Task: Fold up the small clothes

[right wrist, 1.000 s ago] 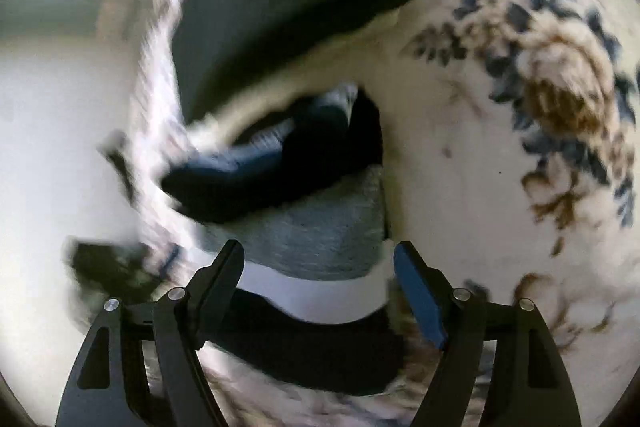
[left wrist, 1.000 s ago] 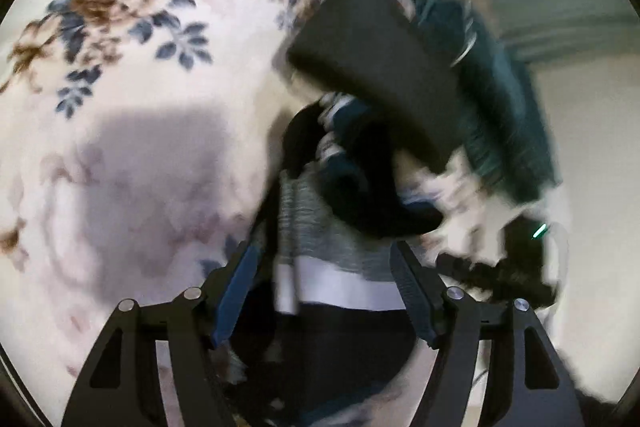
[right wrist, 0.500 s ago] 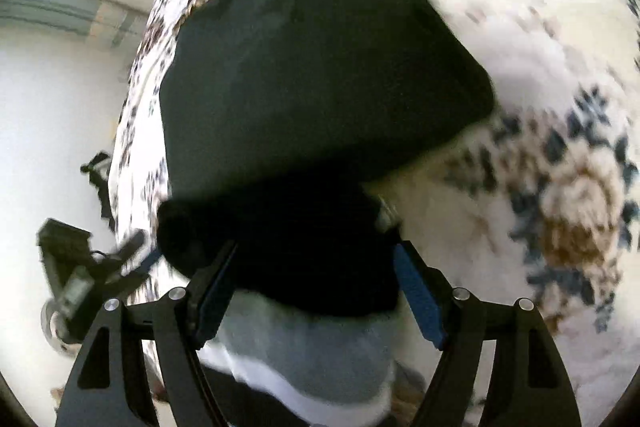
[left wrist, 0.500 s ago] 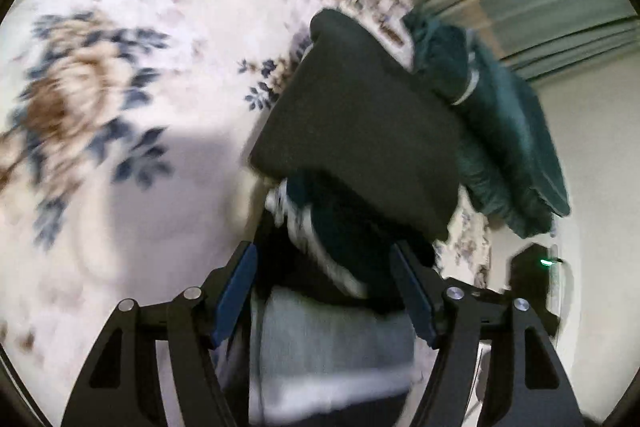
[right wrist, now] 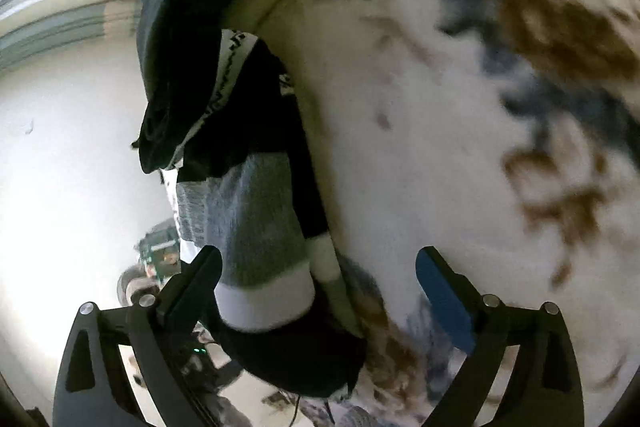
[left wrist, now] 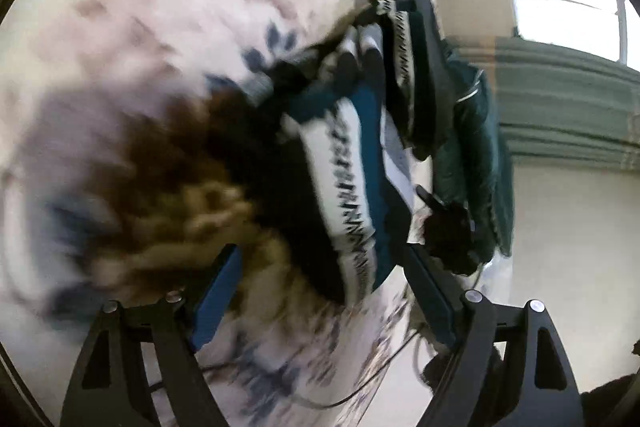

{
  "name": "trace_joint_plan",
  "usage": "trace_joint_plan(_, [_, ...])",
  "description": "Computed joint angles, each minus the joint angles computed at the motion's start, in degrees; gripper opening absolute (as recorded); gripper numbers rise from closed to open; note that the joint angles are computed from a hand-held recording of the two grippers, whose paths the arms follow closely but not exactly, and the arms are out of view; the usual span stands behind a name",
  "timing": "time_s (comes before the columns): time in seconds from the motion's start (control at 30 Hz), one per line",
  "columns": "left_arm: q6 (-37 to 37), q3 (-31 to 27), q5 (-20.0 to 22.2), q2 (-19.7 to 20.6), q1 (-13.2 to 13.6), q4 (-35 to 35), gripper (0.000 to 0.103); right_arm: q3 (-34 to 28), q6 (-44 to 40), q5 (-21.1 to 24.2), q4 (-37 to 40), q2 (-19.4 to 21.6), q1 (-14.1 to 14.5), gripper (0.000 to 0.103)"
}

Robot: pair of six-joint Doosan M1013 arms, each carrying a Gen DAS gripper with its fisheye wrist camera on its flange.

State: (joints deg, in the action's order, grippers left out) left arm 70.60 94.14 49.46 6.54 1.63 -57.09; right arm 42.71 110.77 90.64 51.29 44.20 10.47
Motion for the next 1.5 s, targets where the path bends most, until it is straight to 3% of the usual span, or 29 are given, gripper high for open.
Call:
trace_joint_plan(0.1, [0.34, 0.84, -8.48, 1.44, -2.98, -4.22, 0.082, -4.95, -0.82, 2.41, 2.32, 3.88, 0.20, 0.099])
trace_joint_plan(0.3, [-8.05, 0.94, -16.54, 2.95, -4.91, 0.65, 0.081, -16.91, 1.82, 5.54, 8.99, 12.50, 1.04, 0.100])
trace_joint_plan(0.37, [-10.25, 1.04, -17.55, 2.75, -4.83, 1.62, 0.071, -18.30, 2.58, 4.70, 12.09, 13.81, 1.10, 0.097])
trace_joint_plan(0.4, [-11.16, 0.95, -17.34, 2.59, -4.73, 2.92, 0.056, -18.82, 1.52, 3.90, 13.73, 14.30, 1.23, 0.086])
trace_joint_plan(0.5, [-11.03, 1.04, -17.12, 2.34, -4.33, 2.99, 0.039, -20.35, 1.50, 4.33, 14.68, 15.51, 2.11, 0.052])
trace_joint_plan(0.53, [-10.66, 1.01, -16.63, 2.29, -4.05, 2.52, 0.037, -20.93, 1.71, 4.83, 13.11, 15.79, 2.61, 0.046])
trace_joint_plan(0.57, [-9.60, 0.90, -16.09, 2.32, -3.67, 1.48, 0.034, -20.56, 1.47, 4.75, 12.60, 15.65, 2.89, 0.033])
trace_joint_plan(0.73, [-0.49, -1.66, -10.67, 2.84, -1.25, -1.97, 0.030, -7.82, -2.07, -2.66, 12.10, 8.77, 3.03, 0.022])
trace_joint_plan(0.83, [3.76, -3.87, -4.30, 3.04, 1.53, -2.36, 0.030, 0.60, -2.87, -6.39, 12.21, 3.44, 2.88, 0.021])
trace_joint_plan(0.97, [7.18, -6.36, 7.09, 3.87, 5.80, -0.82, 0.031, 18.15, -2.30, -13.52, 12.77, -8.72, 3.16, 0.021])
trace_joint_plan(1.03, [8.07, -7.51, 13.55, 4.72, 7.37, 2.13, 0.038, 26.34, -0.95, -16.14, 11.98, -14.89, 3.81, 0.021])
trace_joint_plan(1.1, [8.24, -6.69, 17.04, 4.32, 8.13, 4.56, 0.062, 31.39, 1.20, -17.61, 9.64, -18.79, 5.33, 0.021])
trace_joint_plan(1.13, [8.42, -6.53, 18.17, 4.44, 8.53, 4.80, 0.063, 34.40, 2.20, -18.14, 8.25, -20.76, 6.24, 0.021])
trace_joint_plan(1.23, [8.18, -7.22, 19.04, 4.14, 8.50, 8.32, 0.070, 37.41, 4.99, -17.39, 2.53, -22.72, 7.50, 0.037])
trace_joint_plan(1.3, [7.15, -7.12, 16.85, 2.53, 8.04, 11.69, 0.070, 39.34, 6.33, -17.50, 2.63, -23.81, 7.02, 0.057])
trace_joint_plan(1.4, [1.66, -5.72, 12.98, -1.09, 7.15, 19.94, 0.070, 39.92, 6.96, -15.87, 0.03, -24.93, 5.76, 0.061])
trace_joint_plan(1.5, [-4.62, -3.47, 12.75, -4.65, 6.05, 29.45, 0.070, 38.04, 10.52, -13.12, -10.89, -26.17, 5.29, 0.063])
